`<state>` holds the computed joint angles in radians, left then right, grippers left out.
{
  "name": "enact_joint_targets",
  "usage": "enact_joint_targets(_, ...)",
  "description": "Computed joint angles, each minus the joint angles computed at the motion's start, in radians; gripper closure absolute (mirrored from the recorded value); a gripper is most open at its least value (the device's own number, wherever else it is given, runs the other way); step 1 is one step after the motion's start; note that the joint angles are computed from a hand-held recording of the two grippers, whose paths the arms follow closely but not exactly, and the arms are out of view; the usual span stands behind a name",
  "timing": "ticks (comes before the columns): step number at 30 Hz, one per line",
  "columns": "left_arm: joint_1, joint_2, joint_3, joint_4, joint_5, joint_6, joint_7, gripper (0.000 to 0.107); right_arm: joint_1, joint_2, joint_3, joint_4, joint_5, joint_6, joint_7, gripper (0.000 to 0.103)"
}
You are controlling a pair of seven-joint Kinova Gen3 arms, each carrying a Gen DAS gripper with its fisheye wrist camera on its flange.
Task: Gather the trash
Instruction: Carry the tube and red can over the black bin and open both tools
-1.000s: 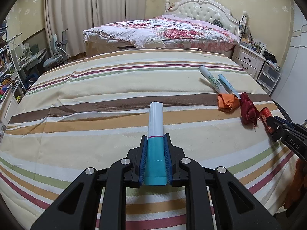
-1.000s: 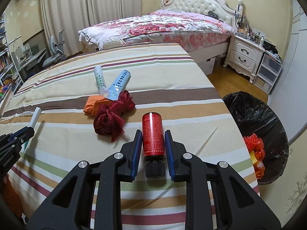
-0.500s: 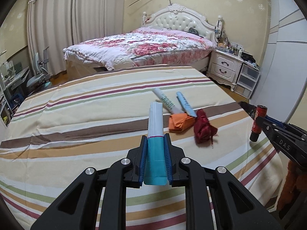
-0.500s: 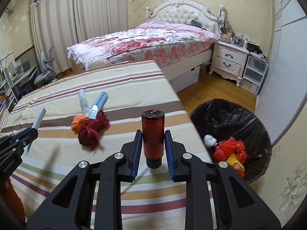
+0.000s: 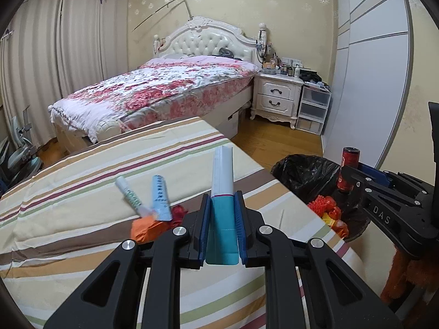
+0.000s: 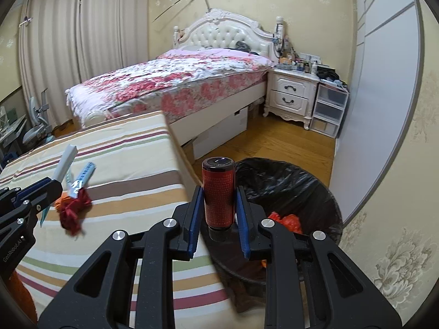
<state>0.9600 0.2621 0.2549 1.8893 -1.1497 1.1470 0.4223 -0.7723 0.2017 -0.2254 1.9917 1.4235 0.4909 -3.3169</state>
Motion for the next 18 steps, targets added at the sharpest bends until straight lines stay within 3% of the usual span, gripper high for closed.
enact_joint_targets(12, -0.045, 0.122, -0.089, -0.164, -0.042, -0.167, -0.165, 0.089, 0.092, 0.034, 0.044, -0.015, 0.042, -0.055, -0.055, 0.080)
enact_joint_targets(18, -0.041, 0.176, -0.134, -0.231, -0.010, -0.221, -0.244, 0.089, 0.121, 0.073, 0.069, -0.041, 0.029, -0.086, -0.056, 0.080)
